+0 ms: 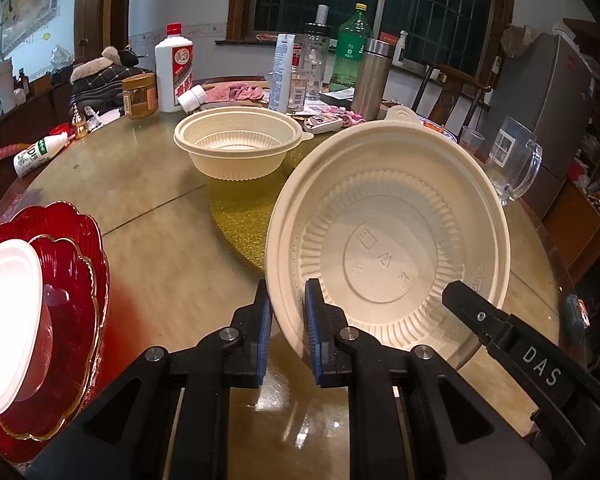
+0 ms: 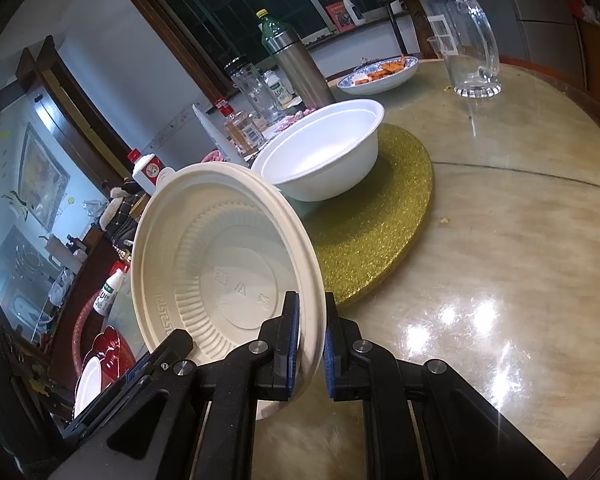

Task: Organize plates and bowls
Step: 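Lift the beige bowl with both grippers and carry it toward the red plates, then lower the beige bowl onto the white bowl in the plates and open both grippers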

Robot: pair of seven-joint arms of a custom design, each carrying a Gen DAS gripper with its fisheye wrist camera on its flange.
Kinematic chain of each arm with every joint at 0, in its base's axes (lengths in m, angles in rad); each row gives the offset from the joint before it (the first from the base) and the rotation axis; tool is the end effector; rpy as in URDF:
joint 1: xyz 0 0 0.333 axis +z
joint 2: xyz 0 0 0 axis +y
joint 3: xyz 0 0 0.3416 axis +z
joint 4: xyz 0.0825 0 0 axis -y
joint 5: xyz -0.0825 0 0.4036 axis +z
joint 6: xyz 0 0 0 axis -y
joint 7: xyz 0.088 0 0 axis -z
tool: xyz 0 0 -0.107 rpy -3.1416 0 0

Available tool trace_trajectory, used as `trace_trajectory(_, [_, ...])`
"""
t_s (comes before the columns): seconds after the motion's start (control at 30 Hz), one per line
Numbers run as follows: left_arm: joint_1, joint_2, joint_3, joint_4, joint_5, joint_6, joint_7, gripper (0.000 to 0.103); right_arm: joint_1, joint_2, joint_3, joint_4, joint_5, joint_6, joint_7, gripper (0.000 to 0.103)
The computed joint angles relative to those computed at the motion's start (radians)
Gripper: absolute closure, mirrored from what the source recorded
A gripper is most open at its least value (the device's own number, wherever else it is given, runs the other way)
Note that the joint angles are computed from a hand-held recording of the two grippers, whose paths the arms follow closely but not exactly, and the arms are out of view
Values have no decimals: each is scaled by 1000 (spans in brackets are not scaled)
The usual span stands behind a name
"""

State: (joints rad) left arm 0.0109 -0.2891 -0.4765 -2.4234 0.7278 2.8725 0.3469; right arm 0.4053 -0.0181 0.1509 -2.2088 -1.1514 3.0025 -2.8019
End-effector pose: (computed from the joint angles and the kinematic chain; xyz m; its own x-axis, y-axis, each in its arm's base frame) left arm 0.4268 -0.2696 0.4845 0.0324 -0.9923 0.1194 -0.6767 -0.1097 -0.7281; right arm 0.4457 0.3552 0.4637 -0.0489 -0.8764 -0.4792 -0.6877 0.3775 -0.6202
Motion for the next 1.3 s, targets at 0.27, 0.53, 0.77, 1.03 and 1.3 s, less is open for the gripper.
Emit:
trace_trajectory(0.27, [32, -21, -25, -8, 33, 16, -41, 89, 9, -4, 10, 17, -47, -55, 12, 92])
trace_trajectory(0.53, [51, -96, -49, -24, 73, -20, -98, 89, 21, -29, 20, 22, 21, -70, -67, 92])
trace_trajectory(0.77, [56, -218, -45, -90, -14, -12, -43, 89, 25, -81, 59, 15, 37, -86, -97, 92])
trace_trajectory(1.03, [53, -348, -36, -177, -142, 10, 62, 89, 28, -122, 104, 0, 57, -93, -112, 91])
trace_trajectory(1.3, [56, -452, -22, -245, -253, 28, 153, 89, 42, -136, 136, 13, 56, -102, -119, 91])
